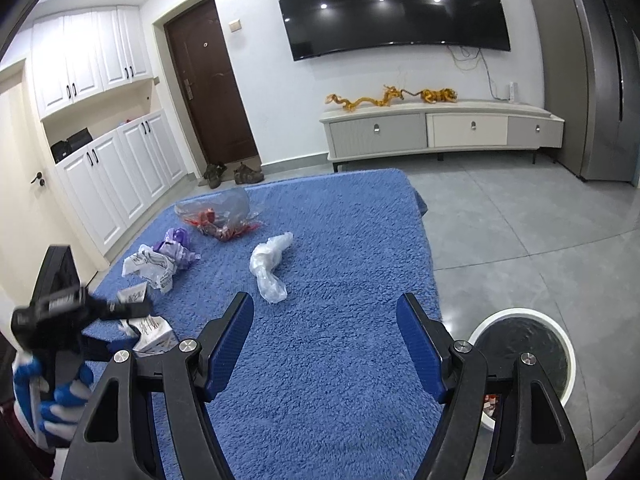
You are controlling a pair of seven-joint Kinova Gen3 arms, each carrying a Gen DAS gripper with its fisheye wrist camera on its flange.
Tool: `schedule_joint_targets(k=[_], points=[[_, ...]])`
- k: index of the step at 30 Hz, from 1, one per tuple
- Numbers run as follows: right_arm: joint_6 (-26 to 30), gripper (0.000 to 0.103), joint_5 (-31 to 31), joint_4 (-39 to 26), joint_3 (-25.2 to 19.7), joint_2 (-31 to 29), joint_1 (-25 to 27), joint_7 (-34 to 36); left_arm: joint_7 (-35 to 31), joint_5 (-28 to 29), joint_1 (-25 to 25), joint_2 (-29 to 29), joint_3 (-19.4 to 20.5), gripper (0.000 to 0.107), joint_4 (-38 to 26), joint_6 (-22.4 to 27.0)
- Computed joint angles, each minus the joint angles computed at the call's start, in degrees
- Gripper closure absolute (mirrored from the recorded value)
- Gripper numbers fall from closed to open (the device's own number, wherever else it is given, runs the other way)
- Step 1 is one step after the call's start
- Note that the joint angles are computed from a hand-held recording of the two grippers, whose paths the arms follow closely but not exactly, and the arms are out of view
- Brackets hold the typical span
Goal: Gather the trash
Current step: 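Grasp the navy milk carton with the left tool while the right tool grasps the clear plastic bag, then carry the carton and plastic bag over the bin and open both tools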
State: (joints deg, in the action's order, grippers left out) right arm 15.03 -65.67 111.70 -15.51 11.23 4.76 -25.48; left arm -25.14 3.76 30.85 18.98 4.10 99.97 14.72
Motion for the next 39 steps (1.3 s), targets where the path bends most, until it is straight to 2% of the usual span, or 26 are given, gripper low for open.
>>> schedule_joint_targets(k=[3, 5, 7, 10, 11, 14, 17, 20, 23, 25, 27, 32, 35, 39], points=[[0.4, 0.030, 1.0, -1.3, -0.2, 1.7, -0.4, -0.4, 4.5, -2.2, 3.0, 1.3, -3.6, 0.031, -3.4, 4.2], [0.7, 0.030, 2.6, -2.6, -0.5, 3.2, -0.7, -1.5, 5.4, -3.4, 2.9, 1.9, -3.5, 0.042, -4.5, 5.8], [1.0, 0.030, 4.7, -3.9, -0.9, 4.6, -0.8, -3.3, 6.1, -4.7, 2.9, 2.0, -3.4, 0.044, -5.0, 6.6], [1.9, 0.030, 8.7, -6.6, -1.4, 7.2, -1.4, -6.6, 6.2, -6.1, 2.3, 1.9, -2.4, 0.061, -4.6, 7.2], [2.3, 0.030, 10.2, -7.5, -1.4, 8.0, -1.6, -7.8, 4.5, -4.9, 0.4, 1.4, -0.9, 0.070, -3.2, 5.9], [4.4, 0.033, 15.1, -11.6, -1.3, 11.3, -3.2, -12.0, -2.3, 1.2, -6.9, -0.1, 6.1, 0.071, 2.1, -0.3], [7.1, 0.039, 20.6, -16.1, -0.8, 14.7, -5.5, -16.5, -8.2, 5.7, -11.5, -0.7, 10.6, 0.072, 4.7, -3.3], [9.5, 0.048, 25.5, -20.7, -0.1, 18.2, -8.0, -20.9, -14.4, 9.4, -16.2, -1.5, 15.4, 0.074, 6.9, -5.6], [11.7, 0.062, 30.5, -24.8, 1.9, 21.0, -11.4, -26.9, -18.8, 11.7, -18.5, -2.3, 17.8, 0.076, 7.8, -6.4], [12.9, 0.084, 33.6, -26.5, 3.3, 22.1, -13.3, -30.7, -20.0, 12.2, -17.0, -3.0, 16.4, 0.077, 7.4, -5.8], [11.9, 0.094, 34.8, -25.8, 1.6, 21.8, -12.2, -31.4, -19.8, 11.8, -13.5, -3.9, 12.9, 0.077, 7.2, -4.9], [9.3, 0.097, 33.6, -21.0, -6.0, 19.2, -5.3, -28.2, -18.6, 11.0, -8.5, -5.8, 8.5, 0.077, 7.5, -4.4], [7.7, 0.097, 29.6, -16.3, -11.3, 16.4, 0.8, -23.0, -15.8, 7.7, -4.1, -6.0, 4.7, 0.077, 5.7, -3.1], [5.8, 0.097, 22.1, -10.6, -15.9, 12.5, 8.1, -15.2, -13.0, 2.6, -0.1, -5.4, 2.3, 0.077, 1.8, -0.2]])
